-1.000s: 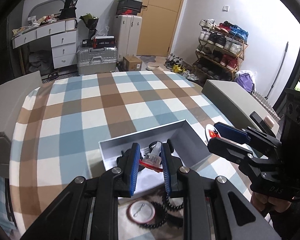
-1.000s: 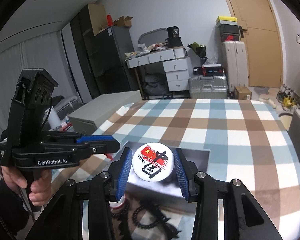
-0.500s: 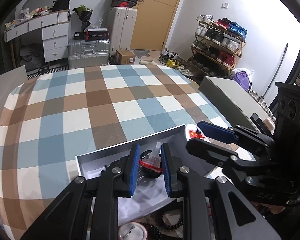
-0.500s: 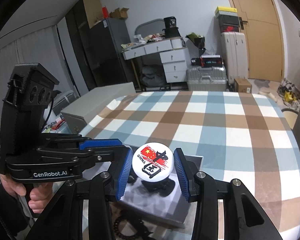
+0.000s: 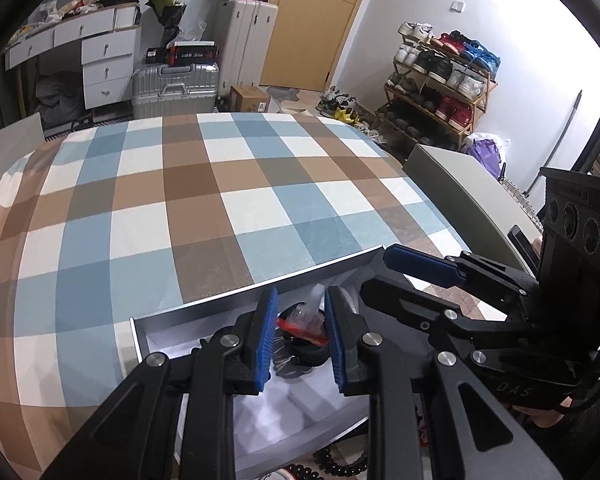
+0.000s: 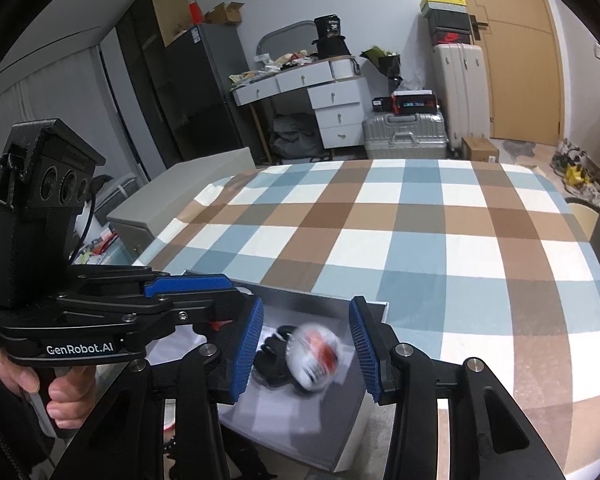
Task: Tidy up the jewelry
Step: 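Lower the bag and the badge into the grey box and open both grippers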
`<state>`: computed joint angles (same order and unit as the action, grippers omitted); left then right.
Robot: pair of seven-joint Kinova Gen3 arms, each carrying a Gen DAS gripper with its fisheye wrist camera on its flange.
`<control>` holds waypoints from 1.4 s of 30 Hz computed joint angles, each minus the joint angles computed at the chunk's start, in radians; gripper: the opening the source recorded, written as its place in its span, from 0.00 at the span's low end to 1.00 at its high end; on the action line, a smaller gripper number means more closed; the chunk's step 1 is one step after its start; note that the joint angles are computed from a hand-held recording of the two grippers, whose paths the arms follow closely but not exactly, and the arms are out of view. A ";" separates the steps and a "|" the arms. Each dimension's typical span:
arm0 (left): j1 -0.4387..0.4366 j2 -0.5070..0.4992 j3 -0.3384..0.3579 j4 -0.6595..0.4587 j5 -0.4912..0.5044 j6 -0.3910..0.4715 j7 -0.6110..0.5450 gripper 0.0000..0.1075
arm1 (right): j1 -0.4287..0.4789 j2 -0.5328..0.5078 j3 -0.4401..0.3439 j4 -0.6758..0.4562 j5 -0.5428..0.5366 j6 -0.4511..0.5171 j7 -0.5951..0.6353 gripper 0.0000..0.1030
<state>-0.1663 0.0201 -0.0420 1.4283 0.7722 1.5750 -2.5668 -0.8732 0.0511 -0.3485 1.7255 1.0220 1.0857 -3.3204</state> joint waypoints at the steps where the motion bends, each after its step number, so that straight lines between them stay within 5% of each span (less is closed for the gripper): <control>1: -0.001 -0.001 -0.001 0.001 0.001 0.001 -0.001 0.17 | 0.001 0.000 0.001 0.001 -0.003 -0.002 0.000 0.47; 5: -0.007 -0.012 -0.007 0.005 -0.005 0.000 -0.005 0.28 | -0.010 -0.007 -0.009 0.013 0.011 0.019 -0.039 0.58; 16: -0.029 -0.061 -0.051 0.017 0.014 0.028 -0.031 0.30 | -0.091 -0.001 -0.060 -0.030 0.073 0.180 -0.083 0.73; 35: -0.056 -0.170 -0.155 0.101 -0.008 -0.005 -0.054 0.74 | -0.290 0.081 -0.058 -0.113 0.158 0.396 -0.141 0.91; 42: -0.068 -0.189 -0.184 0.149 -0.064 -0.029 -0.044 0.77 | -0.341 0.117 -0.041 -0.120 0.134 0.415 -0.160 0.98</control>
